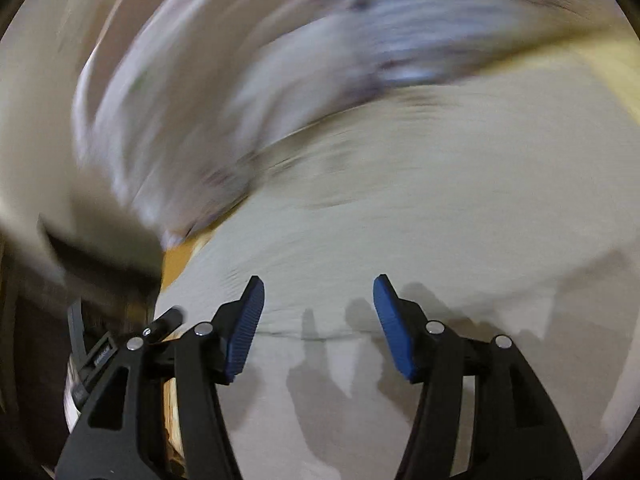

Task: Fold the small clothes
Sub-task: 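Fold the held sleeve across the sweater body and release it, then grasp the other sleeve cuff with the left gripper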

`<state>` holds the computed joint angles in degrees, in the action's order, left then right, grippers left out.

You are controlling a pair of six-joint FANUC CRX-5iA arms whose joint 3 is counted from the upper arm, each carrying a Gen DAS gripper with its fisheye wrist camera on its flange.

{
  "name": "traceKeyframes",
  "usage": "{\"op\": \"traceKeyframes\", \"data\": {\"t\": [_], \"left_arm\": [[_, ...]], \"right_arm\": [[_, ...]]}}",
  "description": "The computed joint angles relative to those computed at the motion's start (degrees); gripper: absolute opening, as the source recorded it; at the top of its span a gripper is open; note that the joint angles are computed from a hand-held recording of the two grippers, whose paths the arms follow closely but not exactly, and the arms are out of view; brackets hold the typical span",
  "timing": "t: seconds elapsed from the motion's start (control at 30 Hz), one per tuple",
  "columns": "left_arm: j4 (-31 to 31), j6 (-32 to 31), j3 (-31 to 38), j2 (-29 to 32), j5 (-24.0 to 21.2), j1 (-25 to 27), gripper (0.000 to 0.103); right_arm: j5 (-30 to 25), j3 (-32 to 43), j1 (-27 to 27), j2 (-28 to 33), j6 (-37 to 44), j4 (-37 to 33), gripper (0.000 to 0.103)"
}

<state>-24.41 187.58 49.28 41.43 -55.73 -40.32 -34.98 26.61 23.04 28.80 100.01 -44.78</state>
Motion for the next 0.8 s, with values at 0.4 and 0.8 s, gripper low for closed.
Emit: {"op": "traceKeyframes", "data": {"t": [0.4, 0.8], "left_arm": [[5.9, -6.9, 6.8, 5.5, -3.8, 2.3, 0.033], [4.1, -15.0, 16.6, 10.3, -12.6, 3.1, 0.007]], "right_arm": [[7.3, -4.1, -11.2, -0.3, -4.5, -18.6, 0.039], [12.6, -10.1, -8.3, -4.0, -10.5, -6.2, 0.008]]}}
